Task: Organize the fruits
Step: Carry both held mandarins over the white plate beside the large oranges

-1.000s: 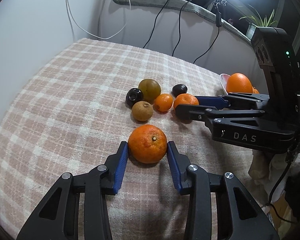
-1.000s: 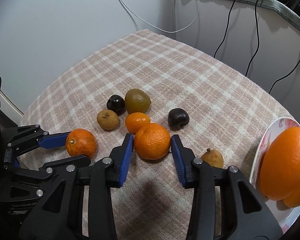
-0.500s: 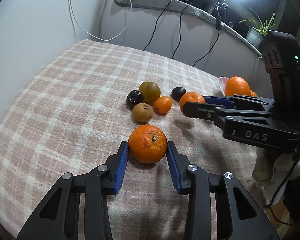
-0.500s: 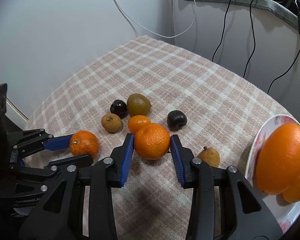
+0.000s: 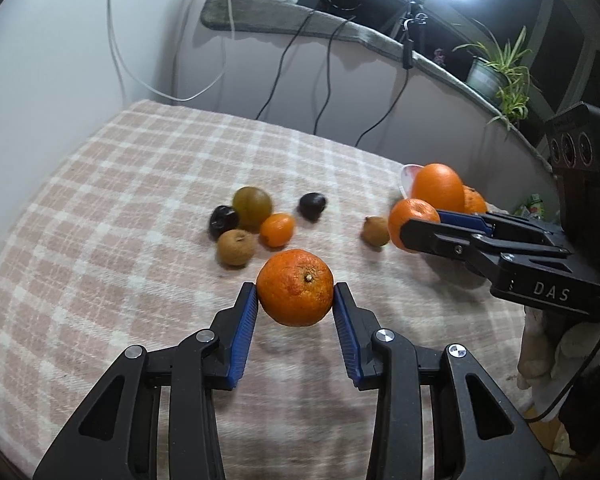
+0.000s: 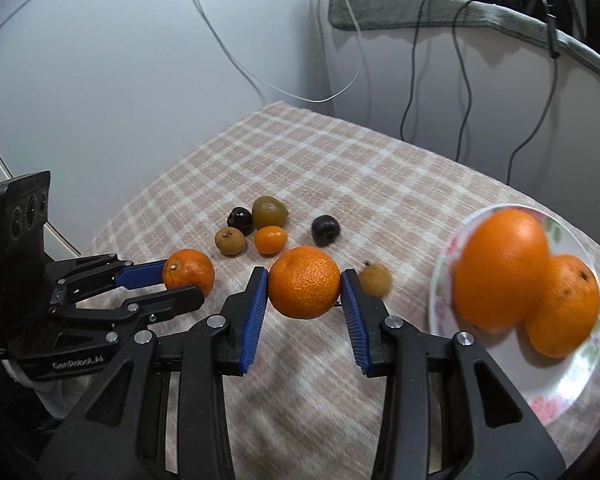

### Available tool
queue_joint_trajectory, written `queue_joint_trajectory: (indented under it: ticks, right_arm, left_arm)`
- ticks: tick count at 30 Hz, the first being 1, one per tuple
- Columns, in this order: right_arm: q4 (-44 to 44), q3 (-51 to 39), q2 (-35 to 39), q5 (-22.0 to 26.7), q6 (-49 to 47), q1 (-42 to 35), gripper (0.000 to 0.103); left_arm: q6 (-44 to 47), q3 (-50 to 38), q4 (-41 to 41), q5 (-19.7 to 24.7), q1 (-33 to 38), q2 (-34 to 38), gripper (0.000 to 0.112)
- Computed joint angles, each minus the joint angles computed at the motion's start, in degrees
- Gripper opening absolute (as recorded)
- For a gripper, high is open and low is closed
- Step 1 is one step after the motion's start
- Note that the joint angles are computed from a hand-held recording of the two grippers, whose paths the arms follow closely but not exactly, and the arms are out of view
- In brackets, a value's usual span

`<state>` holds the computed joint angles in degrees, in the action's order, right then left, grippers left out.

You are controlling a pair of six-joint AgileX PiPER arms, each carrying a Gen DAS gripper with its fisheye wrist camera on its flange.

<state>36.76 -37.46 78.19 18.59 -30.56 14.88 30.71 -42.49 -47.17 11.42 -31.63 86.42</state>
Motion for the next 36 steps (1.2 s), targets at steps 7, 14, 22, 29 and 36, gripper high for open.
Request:
queue_joint_trajectory:
  ticks: [7,14,22,29,36]
  right_arm:
    - [1.38,4.3,-7.53,3.64,-3.26,-6.45,0.039]
    - [2.74,7.72,-13.14,7.81,-7.97,-15.73,0.039]
    - [6.7,10.1,-16.67,14.12,-17.55,-29.97,0.039]
    - [9.45,10.95,-16.5,17.6,-24.73,-38.86,0.039]
    - [11.8,10.75,-14.41,18.71,-29.69,-44.05,0.039]
  left_arm:
    - [-0.54,-2.41,-0.16,-0.03,-3.7,0.91,0.037]
    - [-1.16,-5.88,0.37,0.3,-7.41,3.25,0.037]
    - [-3.09,-11.44,2.16,0.95,-12.02,7.3,0.037]
    - [-6.87,-16.22,6.06,1.35,-15.52,10.75,0.037]
    - [-10.98,-21.22,10.34,2.69,-17.45,14.28,0.037]
